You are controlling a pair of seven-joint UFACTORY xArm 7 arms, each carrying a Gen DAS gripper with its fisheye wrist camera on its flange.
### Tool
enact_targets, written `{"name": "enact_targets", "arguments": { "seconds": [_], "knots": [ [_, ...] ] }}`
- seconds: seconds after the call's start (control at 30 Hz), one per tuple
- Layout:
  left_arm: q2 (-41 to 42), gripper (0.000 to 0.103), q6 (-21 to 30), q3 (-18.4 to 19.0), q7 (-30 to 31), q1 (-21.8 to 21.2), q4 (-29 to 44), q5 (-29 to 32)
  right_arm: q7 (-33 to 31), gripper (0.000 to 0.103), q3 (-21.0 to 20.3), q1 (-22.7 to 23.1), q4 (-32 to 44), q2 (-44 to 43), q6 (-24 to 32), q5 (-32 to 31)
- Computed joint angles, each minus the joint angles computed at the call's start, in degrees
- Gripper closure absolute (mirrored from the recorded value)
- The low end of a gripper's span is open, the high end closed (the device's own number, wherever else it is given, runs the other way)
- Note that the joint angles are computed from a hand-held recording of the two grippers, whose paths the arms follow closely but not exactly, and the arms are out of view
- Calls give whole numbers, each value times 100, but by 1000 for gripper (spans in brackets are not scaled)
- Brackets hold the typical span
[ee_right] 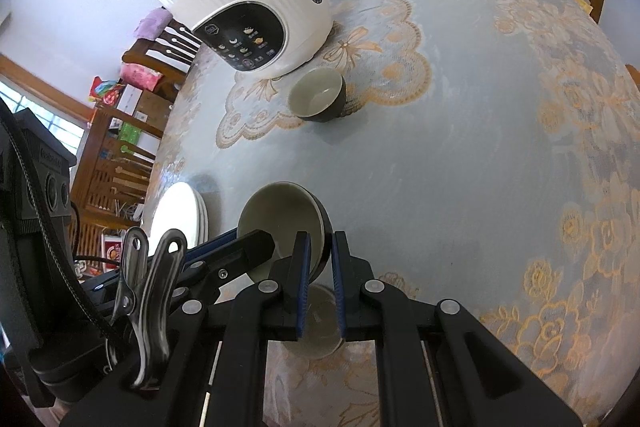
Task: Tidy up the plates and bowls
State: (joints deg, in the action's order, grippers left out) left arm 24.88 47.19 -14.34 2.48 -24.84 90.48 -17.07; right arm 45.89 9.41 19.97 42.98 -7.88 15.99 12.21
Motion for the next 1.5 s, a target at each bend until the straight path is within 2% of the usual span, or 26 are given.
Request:
{"name": "enact_targets", "arguments": {
  "seconds": [0.63,1.3,1.37,1.5],
  "knots": [
    [-504,92,-28,-49,447,116,-892,-329,1047,89,257,152,-336,-180,5,-427],
    [-555,90,-16,-7,326,60,-1063,-230,968,88,182,344,-430,-105,25,-89],
    [-562,90,-41,-9,325,68,-1080,-239,1000,87,194,326,-435,-110,25,-109],
    [-579,90,-75,-7,306,79,-1102,-248,1097,78,207,302,-509,-182,4,-135]
  ]
}}
